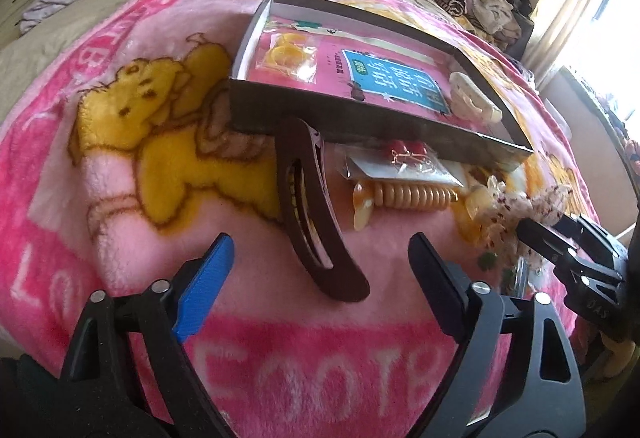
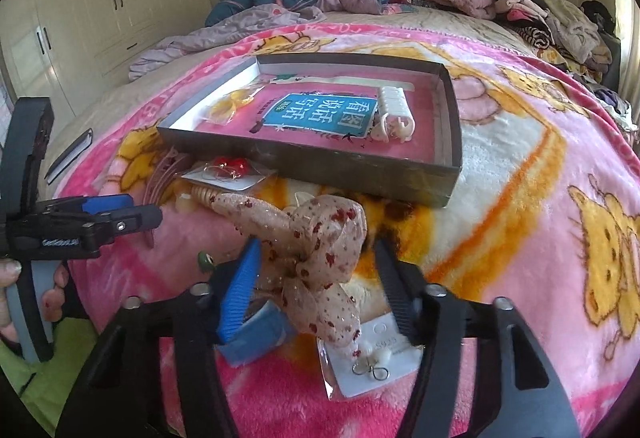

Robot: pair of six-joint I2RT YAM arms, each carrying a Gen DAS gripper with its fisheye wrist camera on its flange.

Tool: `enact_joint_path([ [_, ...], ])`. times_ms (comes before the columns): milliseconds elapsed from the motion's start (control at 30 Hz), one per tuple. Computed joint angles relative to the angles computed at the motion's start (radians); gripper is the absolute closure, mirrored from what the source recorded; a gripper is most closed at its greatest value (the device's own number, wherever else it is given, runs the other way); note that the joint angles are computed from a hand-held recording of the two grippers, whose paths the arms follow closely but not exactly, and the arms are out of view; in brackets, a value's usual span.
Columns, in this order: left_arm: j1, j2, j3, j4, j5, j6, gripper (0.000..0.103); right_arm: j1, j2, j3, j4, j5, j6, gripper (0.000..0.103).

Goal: Organize jewelry
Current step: 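Grasp the brown claw clip with the left tool while the right tool grasps the polka-dot bow, then carry the claw clip into the box with the left tool while the right tool places the bow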

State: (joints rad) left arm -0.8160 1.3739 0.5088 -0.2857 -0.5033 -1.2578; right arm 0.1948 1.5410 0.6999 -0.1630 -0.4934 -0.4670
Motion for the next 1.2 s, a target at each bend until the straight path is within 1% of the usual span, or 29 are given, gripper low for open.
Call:
enact_joint_path([
  [67, 0.017, 0.014, 0.004, 0.011, 0.003, 0.007, 0.032, 0.002, -0.004, -0.002, 0.005, -0.004, -0.009, 0.074],
  [100, 0.026, 0.017, 0.001, 0.021, 0.007, 0.016, 0.038, 0.003, -0.01, -0.006, 0.006, -0.008, -0.013, 0.082],
  [133, 0.037, 0.02, 0.001, 0.026, 0.012, 0.025, 0.041, 0.002, -0.017, -0.01, 0.009, -0.011, -0.019, 0.085],
  [167, 0.046, 0.02, -0.002, 0.032, 0.017, 0.027, 0.049, 0.003, -0.028, -0.017, 0.01, -0.013, -0.022, 0.089],
  [200, 0.056, 0.018, -0.007, 0.042, 0.025, 0.038, 0.06, 0.003, -0.034, -0.019, 0.011, -0.015, -0.025, 0.092],
  [233, 0.064, 0.02, -0.008, 0.043, 0.03, 0.045, 0.072, 0.003, -0.04, -0.022, 0.012, -0.017, -0.029, 0.092],
  [300, 0.078, 0.002, -0.032, 0.058, 0.045, 0.046, 0.083, 0.003, -0.051, -0.025, 0.01, -0.025, -0.034, 0.093],
  [333, 0.082, -0.012, -0.045, 0.063, 0.05, 0.045, 0.091, 0.002, -0.058, -0.025, 0.007, -0.03, -0.033, 0.093],
  [367, 0.083, -0.02, -0.05, 0.057, 0.049, 0.041, 0.097, 0.003, -0.065, -0.027, 0.007, -0.035, -0.031, 0.094],
  [467, 0.093, -0.074, -0.096, 0.077, 0.061, 0.039, 0.098, 0.013, -0.081, -0.028, 0.009, -0.042, -0.029, 0.094],
  [500, 0.085, -0.091, -0.103, 0.069, 0.053, 0.034, 0.098, 0.017, -0.087, -0.03, 0.012, -0.042, -0.023, 0.094],
  [600, 0.05, -0.108, -0.093, 0.019, 0.018, 0.013, 0.099, 0.033, -0.096, -0.027, 0.013, -0.042, -0.006, 0.094],
  [833, -0.001, -0.226, -0.092, -0.104, -0.051, -0.019, 0.099, 0.089, -0.119, -0.015, 0.011, -0.026, 0.031, 0.094],
  [1033, -0.048, -0.281, -0.075, -0.201, -0.113, -0.047, 0.099, 0.136, -0.13, -0.001, 0.014, -0.002, 0.059, 0.094],
  [1200, -0.063, -0.32, -0.074, -0.244, -0.142, -0.057, 0.099, 0.175, -0.126, 0.014, 0.019, 0.017, 0.082, 0.094],
])
